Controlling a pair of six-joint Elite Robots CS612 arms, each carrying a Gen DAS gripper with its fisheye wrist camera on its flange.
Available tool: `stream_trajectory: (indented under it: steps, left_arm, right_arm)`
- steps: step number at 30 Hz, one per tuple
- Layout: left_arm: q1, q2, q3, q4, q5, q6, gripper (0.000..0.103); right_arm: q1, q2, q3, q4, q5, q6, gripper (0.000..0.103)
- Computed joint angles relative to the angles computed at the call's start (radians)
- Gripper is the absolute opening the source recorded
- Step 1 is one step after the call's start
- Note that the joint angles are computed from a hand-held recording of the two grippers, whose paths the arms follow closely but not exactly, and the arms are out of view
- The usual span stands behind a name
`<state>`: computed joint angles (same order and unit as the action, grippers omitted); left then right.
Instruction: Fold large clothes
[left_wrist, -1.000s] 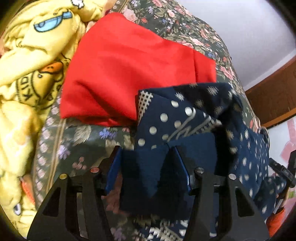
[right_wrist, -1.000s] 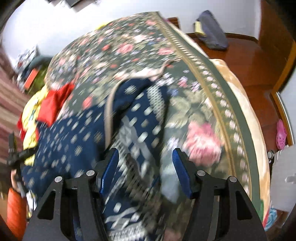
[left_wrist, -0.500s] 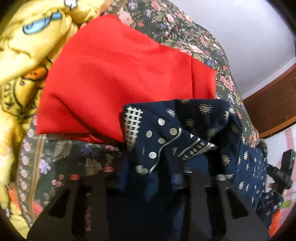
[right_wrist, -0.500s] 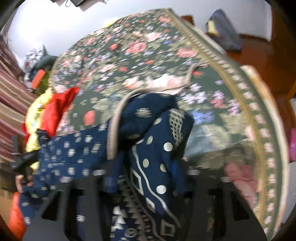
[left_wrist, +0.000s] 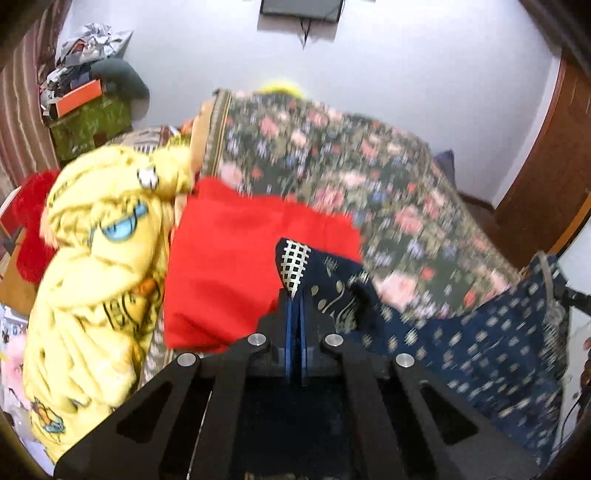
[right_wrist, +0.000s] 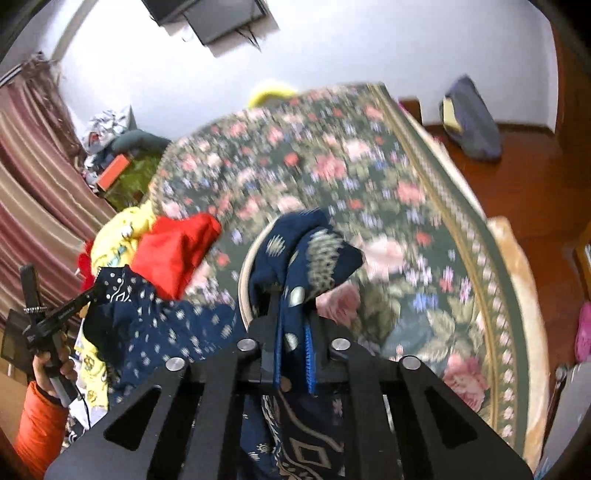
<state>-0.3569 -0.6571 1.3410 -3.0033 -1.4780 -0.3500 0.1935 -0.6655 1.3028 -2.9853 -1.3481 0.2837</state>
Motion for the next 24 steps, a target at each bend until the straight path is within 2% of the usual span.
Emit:
stream_trajectory:
  steps: [4,6,9,12,13,15,16,17,20,22,24]
  left_arm:
    - [-0.003,0.000,-0.034,-0.002,0.019,0.039,0.002]
    - [-0.002,0.007,-0.058,0.000,0.015,0.045,0.002]
    - [0.000,0.023,-0.094,0.020,0.017,0.062,0.002]
    - [-0.001,0.044,-0.112,0.056,0.032,0.077,0.002]
    - [0.000,0.051,-0.114,0.067,0.029,0.076,0.002]
    - [0.003,0.063,-0.114,0.084,0.028,0.071,0.002]
    - [0.004,0.068,-0.113,0.091,0.029,0.067,0.002]
    - [0.007,0.072,-0.112,0.098,0.026,0.057,0.002]
    - [0.021,0.083,-0.111,0.112,-0.013,0.013,0.002]
    - [0.030,0.088,-0.111,0.120,-0.038,-0.013,0.002]
    - [0.034,0.089,-0.107,0.124,-0.049,-0.023,0.002]
  right_arm:
    - [0.003,0.008,-0.031,-0.059,-0.023,-0.003,0.003]
    - [0.002,0.016,-0.059,-0.055,-0.028,-0.007,0.003]
    - [0.012,0.037,-0.114,-0.009,-0.121,-0.029,0.003]
    - [0.007,0.054,-0.142,0.090,-0.104,-0.042,0.004]
    - [0.004,0.056,-0.141,0.113,-0.095,-0.042,0.008]
    - [0.002,0.066,-0.139,0.184,-0.101,-0.049,0.030]
    - [0.002,0.068,-0.133,0.215,-0.118,-0.053,0.051]
    - [0.002,0.071,-0.129,0.233,-0.134,-0.054,0.062]
    - [-0.006,0.089,-0.131,0.318,-0.127,-0.036,0.063]
    - [-0.019,0.101,-0.137,0.353,-0.070,0.001,0.063]
    - [-0.025,0.103,-0.117,0.287,-0.045,0.033,0.065]
